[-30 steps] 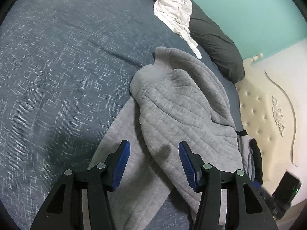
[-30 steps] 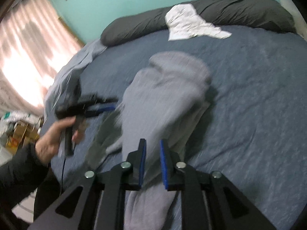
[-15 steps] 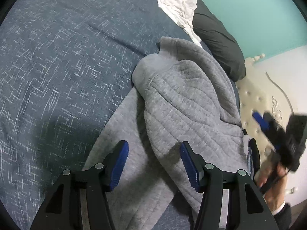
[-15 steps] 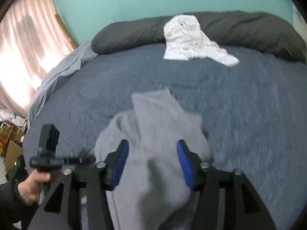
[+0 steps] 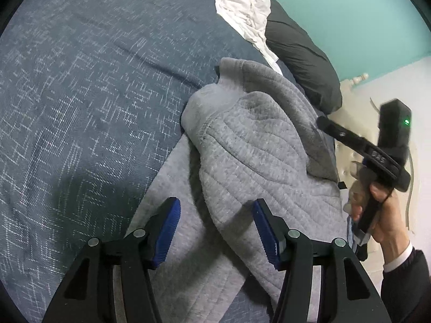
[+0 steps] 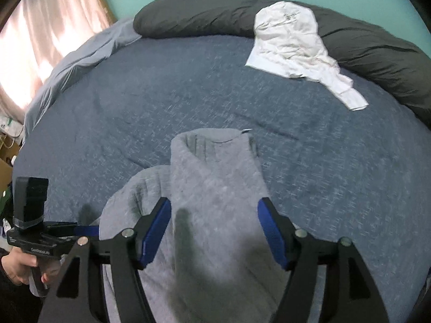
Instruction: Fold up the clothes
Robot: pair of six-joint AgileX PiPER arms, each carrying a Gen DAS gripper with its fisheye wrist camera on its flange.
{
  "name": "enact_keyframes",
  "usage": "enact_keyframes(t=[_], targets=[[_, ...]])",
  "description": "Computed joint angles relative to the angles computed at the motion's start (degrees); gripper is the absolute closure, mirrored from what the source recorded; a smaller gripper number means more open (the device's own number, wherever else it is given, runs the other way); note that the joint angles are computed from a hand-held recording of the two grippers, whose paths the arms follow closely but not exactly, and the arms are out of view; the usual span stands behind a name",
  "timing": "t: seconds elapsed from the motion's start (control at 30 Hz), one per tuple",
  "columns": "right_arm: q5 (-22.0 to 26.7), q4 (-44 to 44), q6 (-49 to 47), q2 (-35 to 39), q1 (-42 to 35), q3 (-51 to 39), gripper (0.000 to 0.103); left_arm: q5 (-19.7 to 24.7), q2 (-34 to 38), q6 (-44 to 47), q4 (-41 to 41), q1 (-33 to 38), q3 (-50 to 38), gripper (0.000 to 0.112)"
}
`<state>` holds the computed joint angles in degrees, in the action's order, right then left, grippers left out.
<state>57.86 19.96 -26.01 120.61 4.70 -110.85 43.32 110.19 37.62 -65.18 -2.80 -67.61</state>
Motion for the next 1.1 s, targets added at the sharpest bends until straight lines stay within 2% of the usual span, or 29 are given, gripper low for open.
enact_keyframes(t=[0.03, 0.1, 0.17, 0.2, 0.4, 0.5, 0.67, 0.77, 0.97, 1.1], targets=[[0.6, -0.3, 0.1, 0.8, 0.2, -0.8, 0.036, -0.1, 0.2, -0.1, 0.1, -0.1, -0.3, 0.052], [2.2, 0.3, -0.5, 2.0, 0.1, -1.9, 0.055, -0.3, 0.4, -0.2, 0.1, -0.2, -0.6, 0.052], [3.0, 0.9, -1.2, 2.7, -0.2, -2.3, 0.086, -0.5, 0.6, -0.3, 0.1, -0.2, -0.7, 0.052], [2.3, 1.3, -1.8, 2.2, -0.4, -1.2, 0.092, -0.5, 0.6, -0.3, 0.2, -0.1, -0.6, 0.052], [-5.5, 11.1, -8.2, -7.4, -5.9, 11.3, 0.096, -0.4, -1.8, 0.0, 0.7, 0.5, 2.0, 0.052], [-6.8, 16.6, -13.1, -13.4, -9.6, 17.4, 0.096, -0.2, -2.4, -1.5, 1.2, -0.3, 1.6, 0.052], [-3.7, 25.4, -23.4, -25.3, -17.9, 32.0, 0.096, -0.8, -3.2, -4.7, 3.1, -2.4, -0.4, 0.051], [-1.4, 28.3, -27.7, -29.7, -23.6, 38.5, 0.096, -0.9, -3.3, -6.9, 4.3, -3.5, -2.0, 0.051], [4.4, 32.3, -36.2, -35.5, -36.2, 49.5, 0.096, -0.7, -2.5, -9.9, 5.7, -6.1, -6.3, 0.050], [6.5, 29.9, -38.9, -36.9, -40.0, 53.9, 0.096, -0.6, -2.0, -11.9, 7.4, -7.5, -9.2, 0.050]])
